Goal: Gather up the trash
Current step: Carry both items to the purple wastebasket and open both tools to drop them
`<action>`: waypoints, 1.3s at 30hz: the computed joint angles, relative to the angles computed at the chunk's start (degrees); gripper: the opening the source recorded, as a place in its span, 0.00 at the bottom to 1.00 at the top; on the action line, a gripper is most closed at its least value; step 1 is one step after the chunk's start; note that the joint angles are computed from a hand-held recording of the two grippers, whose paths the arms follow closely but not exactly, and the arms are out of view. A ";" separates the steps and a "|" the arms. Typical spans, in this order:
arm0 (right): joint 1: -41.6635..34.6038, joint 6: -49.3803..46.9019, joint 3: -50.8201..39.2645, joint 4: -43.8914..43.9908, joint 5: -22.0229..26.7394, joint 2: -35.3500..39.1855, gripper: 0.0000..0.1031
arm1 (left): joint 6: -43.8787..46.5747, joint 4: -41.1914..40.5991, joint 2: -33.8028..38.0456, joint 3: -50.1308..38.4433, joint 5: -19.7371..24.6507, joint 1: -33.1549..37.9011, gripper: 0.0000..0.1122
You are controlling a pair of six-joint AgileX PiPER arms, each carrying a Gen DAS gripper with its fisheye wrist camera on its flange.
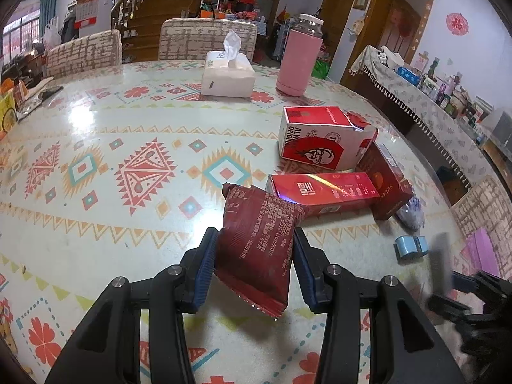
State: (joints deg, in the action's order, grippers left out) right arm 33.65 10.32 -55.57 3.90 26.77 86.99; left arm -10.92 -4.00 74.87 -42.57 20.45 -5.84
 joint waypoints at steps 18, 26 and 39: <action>-34.57 -26.08 22.63 20.40 9.82 -34.79 0.57 | -32.90 29.17 -3.39 -1.17 6.67 -24.21 0.40; -68.79 -61.14 25.00 41.85 25.61 -36.14 0.58 | -40.80 34.90 2.68 -12.51 14.58 -41.80 0.40; -106.95 -85.93 17.01 48.66 40.57 -21.49 0.58 | -21.36 17.94 31.58 -51.54 20.56 -53.44 0.40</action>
State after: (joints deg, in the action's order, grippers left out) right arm -73.30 -75.61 -38.56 52.55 67.34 65.50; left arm -32.28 13.94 106.45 -94.11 41.00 -59.28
